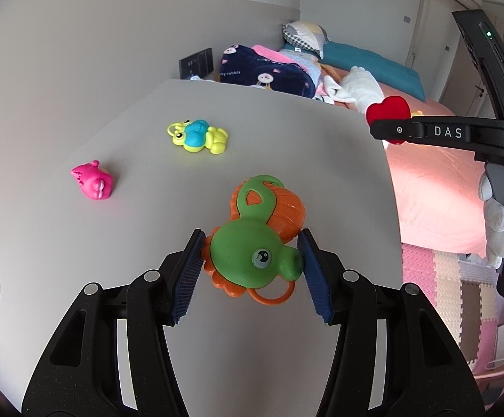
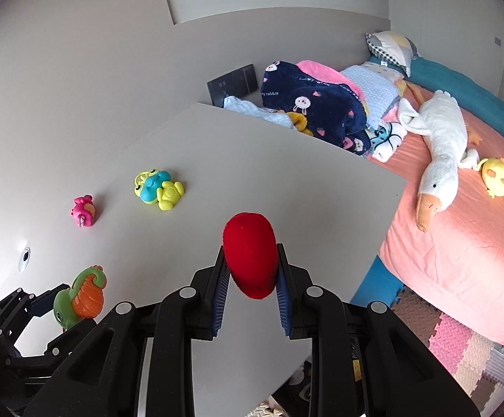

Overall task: Collect trash
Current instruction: 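Carry the green toy and red heart over the black bin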

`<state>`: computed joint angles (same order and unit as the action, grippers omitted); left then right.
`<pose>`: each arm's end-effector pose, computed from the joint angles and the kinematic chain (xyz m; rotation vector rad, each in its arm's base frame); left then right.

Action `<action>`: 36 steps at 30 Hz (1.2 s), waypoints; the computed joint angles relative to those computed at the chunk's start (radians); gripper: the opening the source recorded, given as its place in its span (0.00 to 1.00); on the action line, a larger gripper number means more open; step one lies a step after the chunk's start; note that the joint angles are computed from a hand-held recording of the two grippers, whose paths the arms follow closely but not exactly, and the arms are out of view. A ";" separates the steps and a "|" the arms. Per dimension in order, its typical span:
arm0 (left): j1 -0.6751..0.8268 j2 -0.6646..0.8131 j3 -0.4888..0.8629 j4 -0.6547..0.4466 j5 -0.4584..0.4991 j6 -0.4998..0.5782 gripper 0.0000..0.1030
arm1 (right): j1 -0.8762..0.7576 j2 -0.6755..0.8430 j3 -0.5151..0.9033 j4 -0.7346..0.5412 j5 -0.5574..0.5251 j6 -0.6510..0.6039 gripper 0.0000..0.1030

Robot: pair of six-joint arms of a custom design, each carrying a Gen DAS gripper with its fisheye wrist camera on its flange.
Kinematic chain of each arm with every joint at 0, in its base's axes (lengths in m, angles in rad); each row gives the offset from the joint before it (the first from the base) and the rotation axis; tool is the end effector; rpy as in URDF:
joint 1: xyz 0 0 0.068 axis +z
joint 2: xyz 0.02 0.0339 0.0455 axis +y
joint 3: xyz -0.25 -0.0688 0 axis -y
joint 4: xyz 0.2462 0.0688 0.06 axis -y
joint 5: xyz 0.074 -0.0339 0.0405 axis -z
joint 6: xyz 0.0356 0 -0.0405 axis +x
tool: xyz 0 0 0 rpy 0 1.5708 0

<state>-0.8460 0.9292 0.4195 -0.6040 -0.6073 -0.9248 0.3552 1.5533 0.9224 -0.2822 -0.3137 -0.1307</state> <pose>0.1214 -0.1064 0.1534 -0.2686 2.3846 0.0437 0.2922 0.1201 0.1813 -0.7268 2.3758 0.4847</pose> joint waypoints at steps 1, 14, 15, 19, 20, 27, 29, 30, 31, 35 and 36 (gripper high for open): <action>-0.026 0.018 0.014 -0.005 -0.011 -0.019 0.52 | -0.016 -0.020 -0.013 -0.007 -0.007 -0.009 0.26; -0.221 0.285 0.188 0.038 -0.062 -0.112 0.52 | -0.251 -0.244 -0.160 -0.115 -0.115 -0.161 0.26; -0.230 0.304 0.202 0.041 -0.063 -0.114 0.52 | -0.275 -0.258 -0.168 -0.126 -0.127 -0.175 0.26; -0.258 0.377 0.260 0.061 -0.065 -0.108 0.52 | -0.370 -0.299 -0.191 -0.167 -0.170 -0.233 0.26; -0.266 0.393 0.274 0.063 -0.065 -0.107 0.52 | -0.393 -0.306 -0.194 -0.177 -0.179 -0.246 0.26; -0.304 0.506 0.363 0.101 -0.058 -0.083 0.52 | -0.552 -0.329 -0.204 -0.236 -0.229 -0.363 0.26; -0.314 0.538 0.387 0.111 -0.053 -0.078 0.52 | -0.594 -0.331 -0.206 -0.250 -0.243 -0.392 0.26; -0.319 0.552 0.397 0.115 -0.051 -0.076 0.52 | -0.616 -0.328 -0.206 -0.258 -0.251 -0.408 0.26; -0.322 0.566 0.408 0.122 -0.048 -0.071 0.52 | -0.635 -0.325 -0.206 -0.263 -0.258 -0.422 0.26; -0.325 0.618 0.450 0.147 -0.033 -0.040 0.52 | -0.710 -0.302 -0.203 -0.279 -0.277 -0.473 0.26; -0.326 0.631 0.462 0.151 -0.029 -0.032 0.52 | -0.728 -0.296 -0.203 -0.281 -0.280 -0.483 0.26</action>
